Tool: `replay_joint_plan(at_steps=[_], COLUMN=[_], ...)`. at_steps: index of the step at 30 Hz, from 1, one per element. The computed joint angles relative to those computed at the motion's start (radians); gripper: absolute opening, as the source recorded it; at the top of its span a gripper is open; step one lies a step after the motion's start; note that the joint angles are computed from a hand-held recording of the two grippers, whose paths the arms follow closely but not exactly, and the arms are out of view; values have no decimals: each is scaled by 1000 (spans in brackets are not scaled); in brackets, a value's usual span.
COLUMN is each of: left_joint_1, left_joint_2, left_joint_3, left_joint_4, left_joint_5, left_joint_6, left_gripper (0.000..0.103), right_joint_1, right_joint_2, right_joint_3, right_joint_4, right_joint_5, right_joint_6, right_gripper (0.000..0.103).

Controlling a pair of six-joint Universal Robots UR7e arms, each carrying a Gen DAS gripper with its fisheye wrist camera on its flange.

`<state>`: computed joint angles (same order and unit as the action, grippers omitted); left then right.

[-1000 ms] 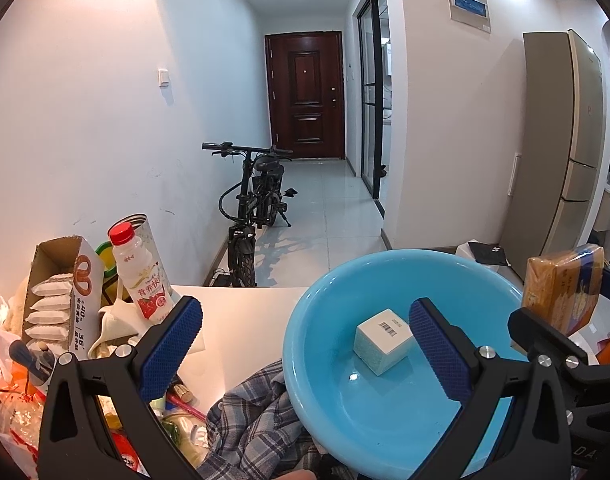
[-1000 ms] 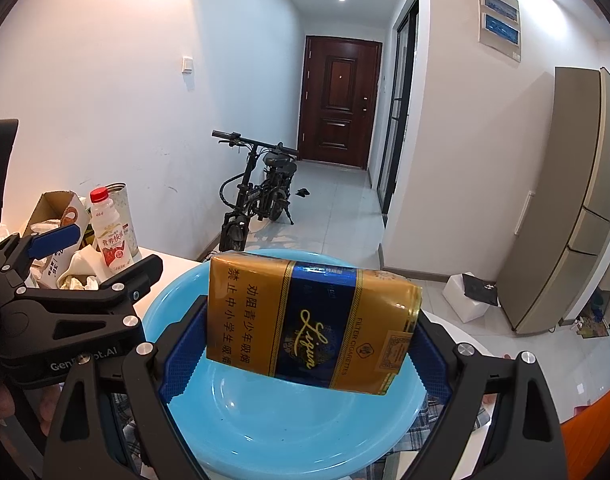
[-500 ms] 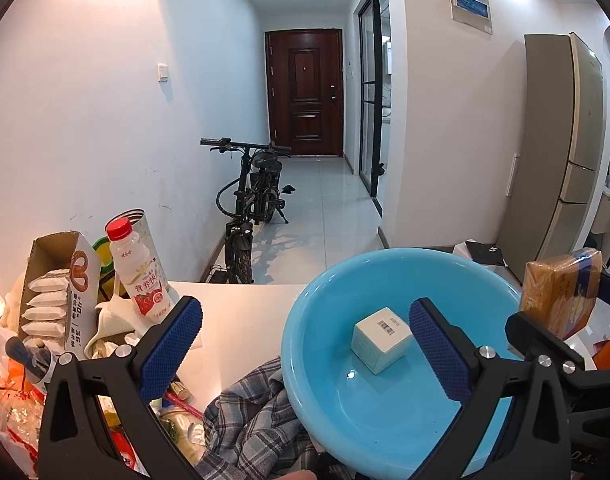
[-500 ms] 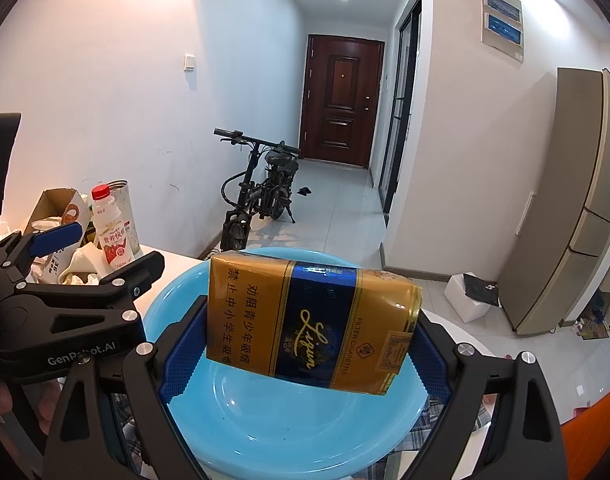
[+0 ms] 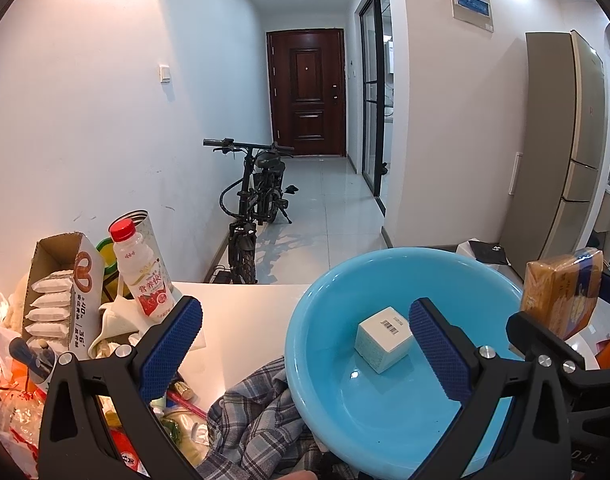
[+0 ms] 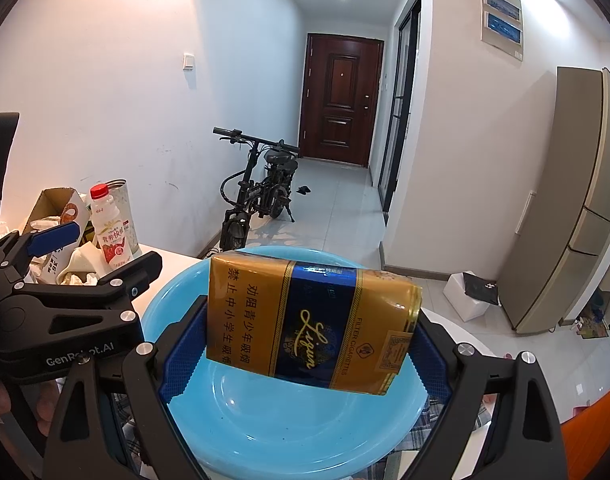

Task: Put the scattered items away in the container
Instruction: 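Lower the gold-blue pack into the basin and open the right gripper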

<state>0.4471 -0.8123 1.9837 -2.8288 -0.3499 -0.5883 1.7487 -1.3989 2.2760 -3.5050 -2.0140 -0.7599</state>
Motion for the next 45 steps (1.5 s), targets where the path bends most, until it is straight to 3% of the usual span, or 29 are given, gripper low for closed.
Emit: replay_joint_plan(at_steps=[45], left_joint_1=[6], left_joint_2=[-15], left_joint_3=[3], left_joint_4=[19], left_joint_5=[1], left_joint_6=[-11], left_gripper=[103], right_joint_1=[-24], right_joint_2=[-24], right_joint_3=[8], right_joint_4=[24], right_joint_5=[20], right_joint_6=[-2], right_gripper=[92])
